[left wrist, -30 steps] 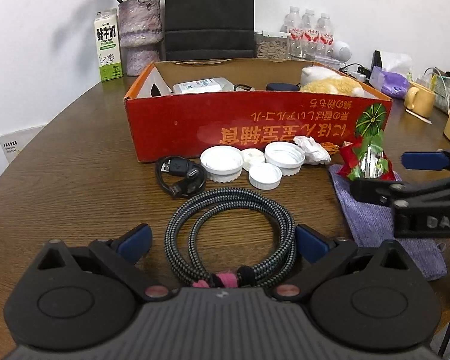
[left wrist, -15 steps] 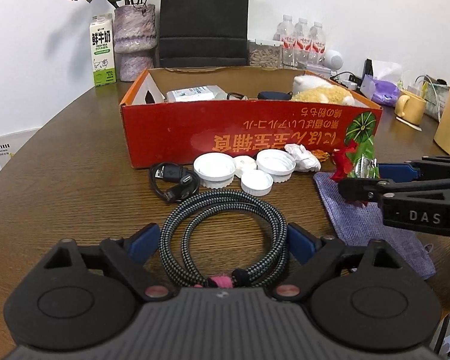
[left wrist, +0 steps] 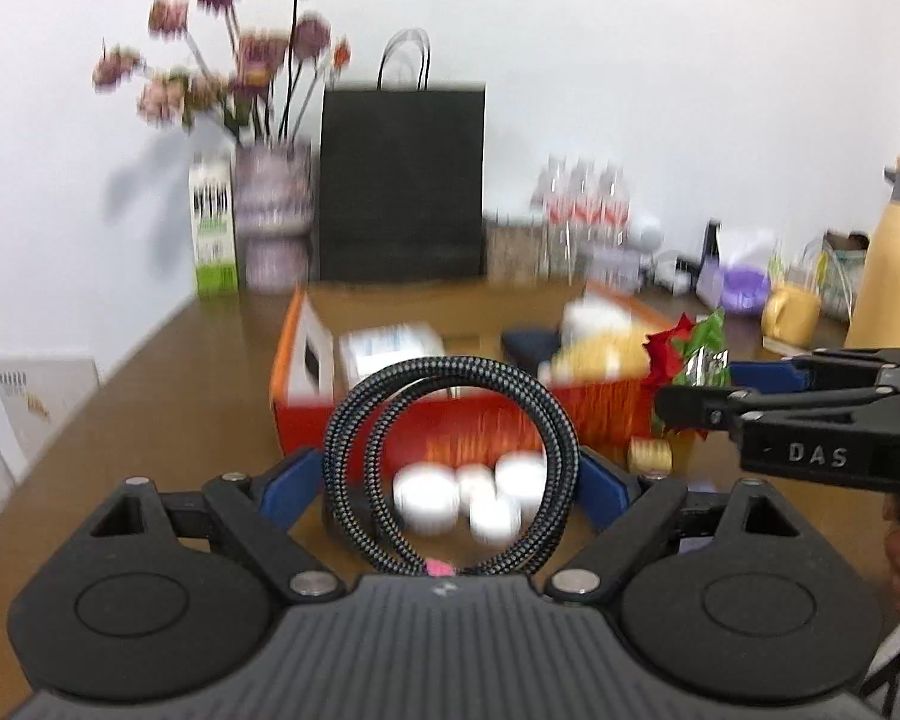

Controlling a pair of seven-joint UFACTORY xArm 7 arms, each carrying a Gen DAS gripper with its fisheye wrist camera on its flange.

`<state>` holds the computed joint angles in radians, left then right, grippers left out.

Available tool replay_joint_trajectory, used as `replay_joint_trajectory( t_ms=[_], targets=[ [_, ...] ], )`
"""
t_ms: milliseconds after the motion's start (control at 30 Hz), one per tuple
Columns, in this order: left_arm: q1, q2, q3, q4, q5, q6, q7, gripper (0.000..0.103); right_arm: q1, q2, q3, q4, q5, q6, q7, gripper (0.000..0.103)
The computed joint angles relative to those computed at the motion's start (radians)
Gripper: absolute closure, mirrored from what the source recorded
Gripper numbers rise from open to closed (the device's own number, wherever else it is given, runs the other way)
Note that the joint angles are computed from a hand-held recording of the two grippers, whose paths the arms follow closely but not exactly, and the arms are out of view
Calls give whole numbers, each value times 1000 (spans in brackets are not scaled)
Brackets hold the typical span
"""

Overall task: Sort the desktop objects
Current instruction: 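Grasp the red-green ornament with the right tool while the left tool grasps the braided cable, then carry the ornament and braided cable into the box and open both tools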

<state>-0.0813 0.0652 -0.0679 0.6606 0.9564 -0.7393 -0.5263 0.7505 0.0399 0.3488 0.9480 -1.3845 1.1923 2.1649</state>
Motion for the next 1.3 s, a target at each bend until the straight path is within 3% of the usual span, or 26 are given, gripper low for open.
replay_joint_trajectory(
  t_ms=[200,533,667,800,967,1033,1100,1167,1200,1233,1300],
  targets=[
    [-44,32,-34,106,-138,-11,34,14,-50,-31,-27,29,-81,-15,-60,60],
    [-62,205,-98,356,-213,153,-20,14,-166,47,-106,122,-154,-183,-114,60],
    [-29,279,-150,443,-194,260,-37,14,-201,104,-146,154,-169,-256,-81,60],
    [99,381,-313,558,-54,390,-105,14,-220,148,-176,161,-156,-309,-69,60],
    [198,457,-446,597,-17,470,-58,14,-209,189,-193,177,-123,-315,-120,59],
    [199,468,-450,599,-36,474,-28,14,-206,203,-200,184,-121,-331,-124,59],
    [142,452,-387,582,-95,442,10,12,-200,211,-207,188,-121,-331,-123,58],
    [99,435,-339,560,-153,416,51,6,-189,214,-209,189,-115,-310,-127,48],
    [81,429,-320,551,-183,395,73,0,-183,215,-208,190,-107,-294,-130,33],
    [62,422,-296,533,-215,358,103,0,-176,215,-208,190,-104,-280,-131,14],
    [10,407,-241,501,-300,286,168,0,-164,208,-208,184,-127,-259,-115,2]
  ],
)
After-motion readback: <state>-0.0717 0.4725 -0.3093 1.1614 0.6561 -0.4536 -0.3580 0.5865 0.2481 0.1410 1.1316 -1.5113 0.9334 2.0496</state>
